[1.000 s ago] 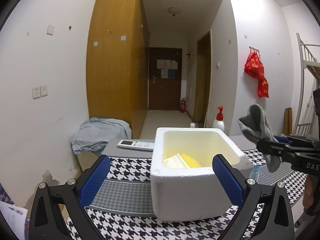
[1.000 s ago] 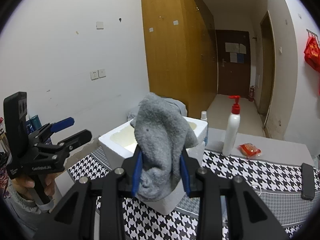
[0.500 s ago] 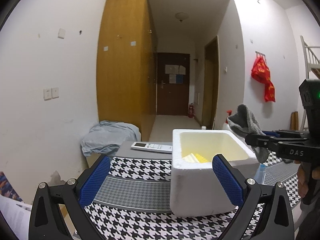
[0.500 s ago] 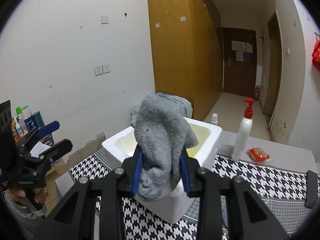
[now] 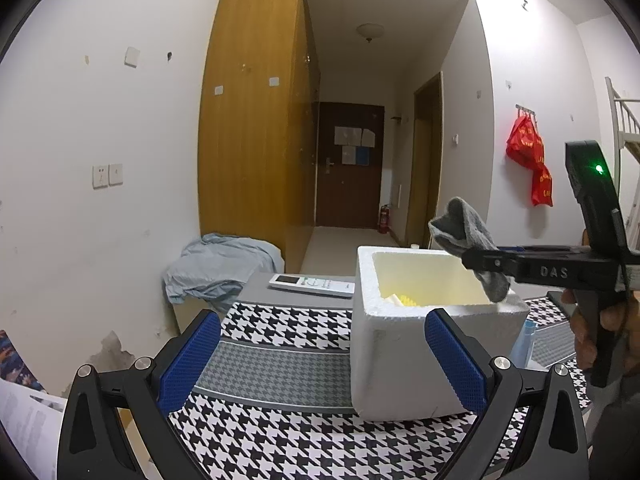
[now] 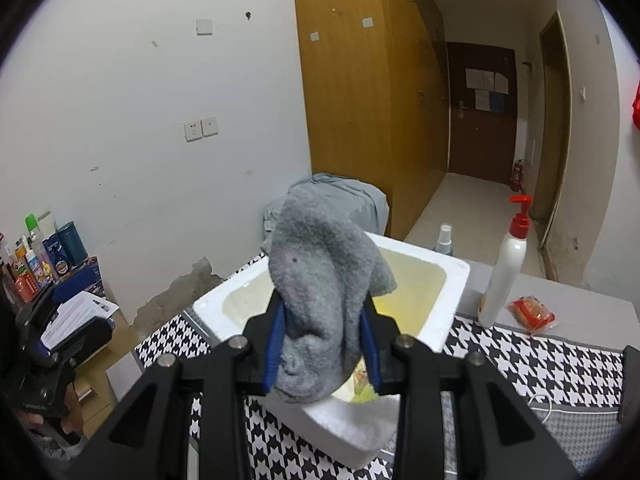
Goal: Organize soft objects
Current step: 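Lower the grey cloth into the foam box and open the right tool, then withdraw both tools from the box toward the blue mask and white tube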
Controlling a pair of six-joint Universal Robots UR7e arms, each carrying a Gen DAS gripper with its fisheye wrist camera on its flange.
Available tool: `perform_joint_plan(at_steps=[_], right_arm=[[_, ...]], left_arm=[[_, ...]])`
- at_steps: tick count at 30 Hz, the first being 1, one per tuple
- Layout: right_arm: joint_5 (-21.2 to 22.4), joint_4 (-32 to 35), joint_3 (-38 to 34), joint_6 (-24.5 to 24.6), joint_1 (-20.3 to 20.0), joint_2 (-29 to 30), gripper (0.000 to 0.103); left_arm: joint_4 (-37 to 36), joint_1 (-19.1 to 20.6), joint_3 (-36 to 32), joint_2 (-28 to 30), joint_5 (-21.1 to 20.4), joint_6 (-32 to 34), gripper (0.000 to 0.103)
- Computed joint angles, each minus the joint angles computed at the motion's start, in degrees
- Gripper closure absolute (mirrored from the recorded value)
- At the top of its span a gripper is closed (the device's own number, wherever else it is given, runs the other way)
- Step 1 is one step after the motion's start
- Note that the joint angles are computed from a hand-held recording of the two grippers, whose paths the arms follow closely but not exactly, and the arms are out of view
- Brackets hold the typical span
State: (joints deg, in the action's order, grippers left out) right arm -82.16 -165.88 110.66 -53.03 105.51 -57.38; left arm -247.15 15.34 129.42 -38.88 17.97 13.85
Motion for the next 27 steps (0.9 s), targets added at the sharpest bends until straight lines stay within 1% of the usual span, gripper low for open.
perform_joint_plan(at_steps=[3, 5, 6, 7, 8, 9, 10, 11, 12, 13, 14, 16, 18, 27], right_arm=[[-1.0, -0.6, -0.7, 0.6, 0.6, 1.0, 0.064], [-1.8, -0.9, -1.1, 1.0, 1.1, 1.7, 0.057], [-2.1, -1.0, -1.3, 1.2, 1.3, 2.0, 0.049], [-2.2, -1.3, -1.3, 1.2, 1.4, 2.2, 0.047], [-2.4, -1.4, -1.4, 1.2, 1.5, 2.5, 0.046], [-2.5, -1.4, -1.3, 1.2, 1.5, 2.5, 0.043], [-2.7, -1.6, -1.3, 1.2, 1.7, 2.6, 0.034], [-2.9, -2.5, -1.1, 1.1, 1.9, 2.8, 0.029], [-3.3, -3.3, -1.0, 1.0, 2.0, 2.9, 0.02], [-3.6, -3.6, -0.9, 1.0, 2.1, 3.0, 0.015], [-3.8, -3.7, -0.9, 1.0, 2.2, 3.0, 0.012], [-3.9, -3.7, -0.8, 0.8, 2.3, 3.0, 0.003], [-3.4, -4.4, -0.3, 1.0, 2.1, 2.8, 0.001], [-1.5, -4.4, 1.6, 0.3, 1.3, 0.1, 0.001]], left_arm=[[-2.4, 0.1, -0.4, 0.3, -0.4, 2.4, 0.001], [-4.1, 0.1, -0.5, 0.7, -0.5, 3.7, 0.001], [-4.8, 0.2, -0.6, 0.8, -0.5, 4.5, 0.001], [-5.4, 0.2, -0.7, 0.8, -0.4, 5.2, 0.001], [-5.8, 0.3, -0.8, 0.8, -0.2, 5.8, 0.001], [-6.1, 0.3, -0.9, 0.8, 0.0, 6.1, 0.001], [-6.5, 0.3, -1.0, 0.8, 0.1, 6.4, 0.001], [-6.9, 0.3, -1.0, 0.8, 0.2, 6.8, 0.001], [-7.1, 0.2, -0.9, 0.7, 0.3, 6.7, 0.001], [-7.2, 0.1, -0.9, 0.7, 0.3, 6.7, 0.001], [-7.4, 0.0, -0.8, 0.7, 0.3, 7.0, 0.001], [-7.5, 0.0, -0.8, 0.7, 0.5, 7.1, 0.001], [-8.0, -0.1, -1.0, 0.6, 0.4, 7.7, 0.001], [-8.8, -0.2, -2.1, 0.9, 0.0, 9.7, 0.001]])
